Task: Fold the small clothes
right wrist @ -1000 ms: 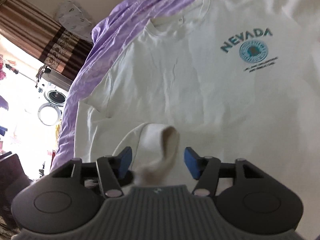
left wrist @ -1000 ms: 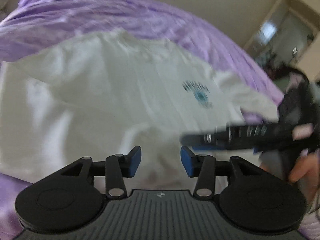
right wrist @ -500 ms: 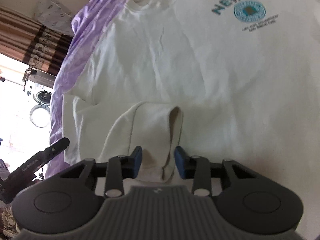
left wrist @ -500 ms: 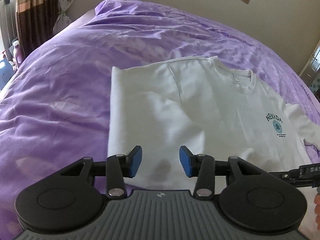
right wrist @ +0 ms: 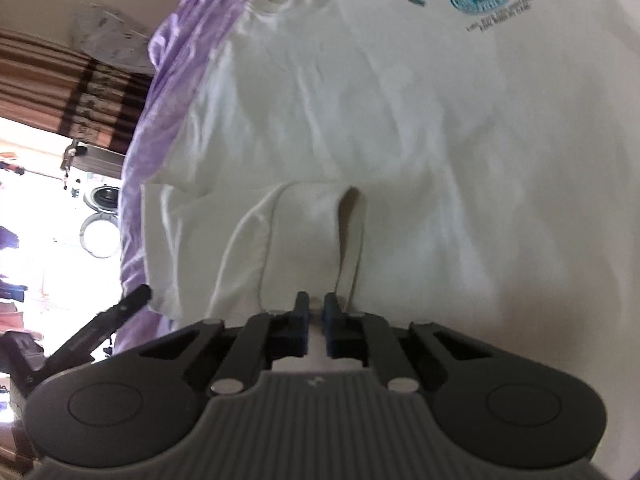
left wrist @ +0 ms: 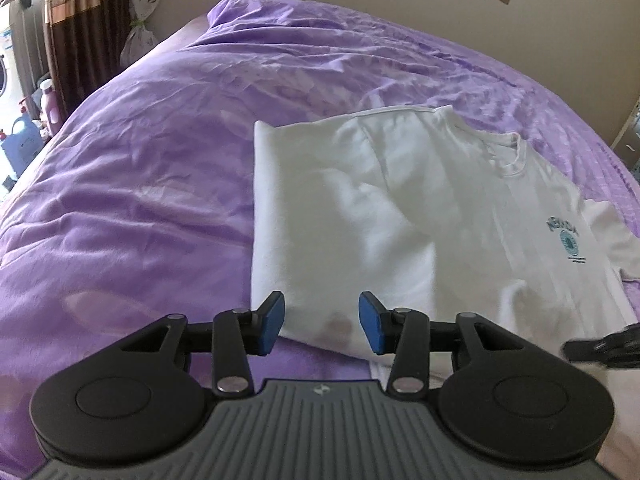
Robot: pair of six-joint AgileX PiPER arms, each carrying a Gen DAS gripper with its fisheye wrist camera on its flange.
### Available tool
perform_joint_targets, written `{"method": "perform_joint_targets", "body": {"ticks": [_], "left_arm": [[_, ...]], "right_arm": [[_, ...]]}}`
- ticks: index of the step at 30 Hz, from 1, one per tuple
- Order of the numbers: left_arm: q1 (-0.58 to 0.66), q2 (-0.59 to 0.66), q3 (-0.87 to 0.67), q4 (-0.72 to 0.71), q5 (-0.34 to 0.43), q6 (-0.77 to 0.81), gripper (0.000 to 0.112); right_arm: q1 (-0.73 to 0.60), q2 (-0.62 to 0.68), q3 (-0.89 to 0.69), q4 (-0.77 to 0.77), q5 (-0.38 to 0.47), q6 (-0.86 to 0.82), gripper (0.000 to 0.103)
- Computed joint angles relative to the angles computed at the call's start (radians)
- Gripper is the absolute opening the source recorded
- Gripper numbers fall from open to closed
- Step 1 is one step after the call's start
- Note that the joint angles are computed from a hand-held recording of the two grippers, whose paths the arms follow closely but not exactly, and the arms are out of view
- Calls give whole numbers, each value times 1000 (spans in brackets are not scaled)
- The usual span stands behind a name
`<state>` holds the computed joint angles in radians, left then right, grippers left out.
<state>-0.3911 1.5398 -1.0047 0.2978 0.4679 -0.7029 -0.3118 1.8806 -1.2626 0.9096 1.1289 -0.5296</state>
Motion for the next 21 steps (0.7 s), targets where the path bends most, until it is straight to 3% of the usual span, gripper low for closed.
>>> {"method": "perform_joint_targets", "body": {"ticks": [3, 6, 8, 11, 12, 14, 15, 18, 21], "left_arm": [[-11, 3, -1, 41, 24, -30, 50], [-20, 18, -4, 67, 40, -48, 50], [-25, 23, -2, 84, 41, -67, 49], [-27, 15, 5, 89, 37, -73, 49], [-27, 16, 3, 88, 41, -74, 49], [-23, 16, 0, 76, 47, -66, 49], [-20, 16, 0, 68, 46, -58, 49], [-17, 15, 2, 64, 41, -54, 49], [-16, 15, 3, 60, 40, -50, 49]], "right_arm": [[-29, -72, 31, 33, -4, -86, 0], [-44, -88, 32, -45, 3, -79, 0], [-30, -84, 61, -95, -46, -76, 0], [-72, -18, 65, 25, 8, -94, 0], [-73, -2, 57, 63, 14, -90, 7], [-52, 2, 45, 81, -26, -83, 32], [-35, 12, 29, 69, -44, -70, 34], [-27, 72, -5, 74, -4, -34, 33], [-30, 95, 4, 99, 22, -53, 21]]}}
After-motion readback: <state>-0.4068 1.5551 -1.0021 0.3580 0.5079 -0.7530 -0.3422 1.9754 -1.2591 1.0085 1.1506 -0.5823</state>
